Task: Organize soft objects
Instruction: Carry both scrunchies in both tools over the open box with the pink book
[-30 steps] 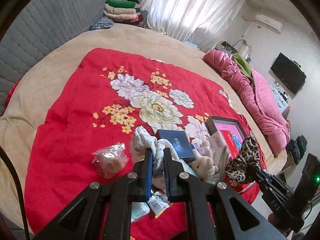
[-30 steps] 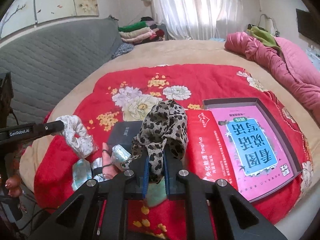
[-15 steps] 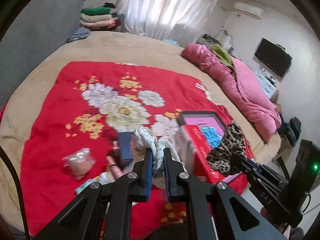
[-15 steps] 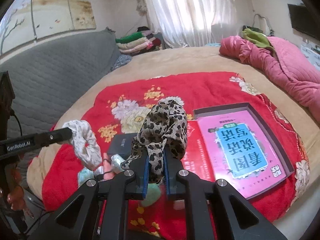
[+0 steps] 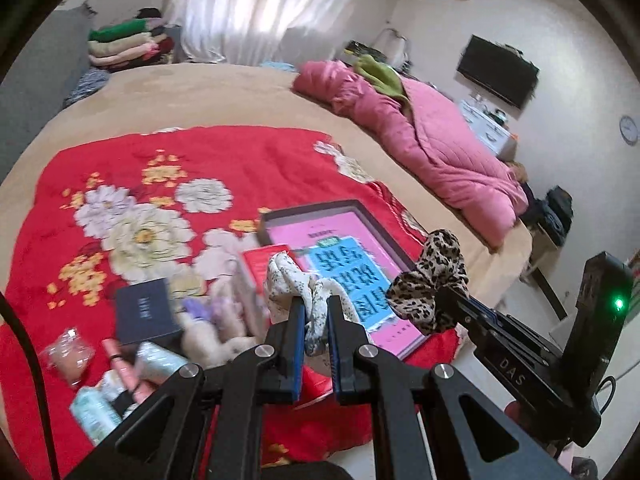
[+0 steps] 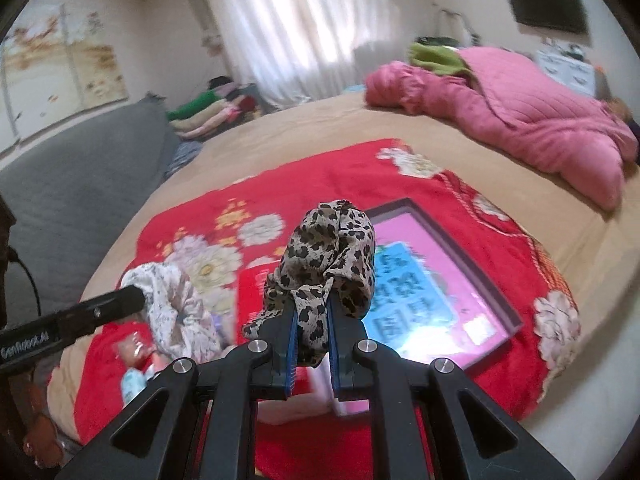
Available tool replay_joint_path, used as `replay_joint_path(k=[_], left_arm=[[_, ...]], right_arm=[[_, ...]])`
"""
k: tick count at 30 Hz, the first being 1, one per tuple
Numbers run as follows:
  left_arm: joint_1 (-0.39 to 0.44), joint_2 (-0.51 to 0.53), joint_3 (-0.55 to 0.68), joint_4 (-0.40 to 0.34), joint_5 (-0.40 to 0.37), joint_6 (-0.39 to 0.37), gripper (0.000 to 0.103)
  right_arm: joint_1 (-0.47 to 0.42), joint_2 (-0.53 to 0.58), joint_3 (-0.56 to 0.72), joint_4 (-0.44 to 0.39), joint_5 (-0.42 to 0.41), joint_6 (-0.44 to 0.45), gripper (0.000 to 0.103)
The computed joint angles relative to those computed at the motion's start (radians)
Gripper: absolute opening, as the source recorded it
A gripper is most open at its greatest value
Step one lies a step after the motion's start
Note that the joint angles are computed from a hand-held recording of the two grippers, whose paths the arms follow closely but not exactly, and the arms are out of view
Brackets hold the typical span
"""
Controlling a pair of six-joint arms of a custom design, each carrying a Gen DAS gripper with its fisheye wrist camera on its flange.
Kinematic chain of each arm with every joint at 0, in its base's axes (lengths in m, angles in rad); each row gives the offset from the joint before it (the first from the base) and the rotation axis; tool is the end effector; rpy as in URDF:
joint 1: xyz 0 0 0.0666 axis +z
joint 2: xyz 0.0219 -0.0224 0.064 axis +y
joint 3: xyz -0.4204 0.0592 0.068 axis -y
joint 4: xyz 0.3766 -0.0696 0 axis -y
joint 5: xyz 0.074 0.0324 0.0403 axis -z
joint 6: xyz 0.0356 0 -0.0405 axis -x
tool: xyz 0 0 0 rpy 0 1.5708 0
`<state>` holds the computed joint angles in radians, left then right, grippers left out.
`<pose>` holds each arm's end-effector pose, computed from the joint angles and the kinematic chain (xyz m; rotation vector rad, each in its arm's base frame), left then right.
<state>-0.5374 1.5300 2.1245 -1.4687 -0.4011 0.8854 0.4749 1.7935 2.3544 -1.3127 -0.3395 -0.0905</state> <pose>0.3961 -0.2203 0.6823 -0.5794 2.2913 -0.1958 0.5092 0.2747 0.6523 -0.6233 2.2836 0.6744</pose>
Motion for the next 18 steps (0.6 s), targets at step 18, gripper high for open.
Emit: replay_joint_path(k=[18], left_arm=[[0.032, 0.301, 0.315, -0.089, 0.140, -0.124, 0.011]], right_arm=[[-0.088, 0.122, 0.107, -0.071, 0.044, -0.008, 0.012]])
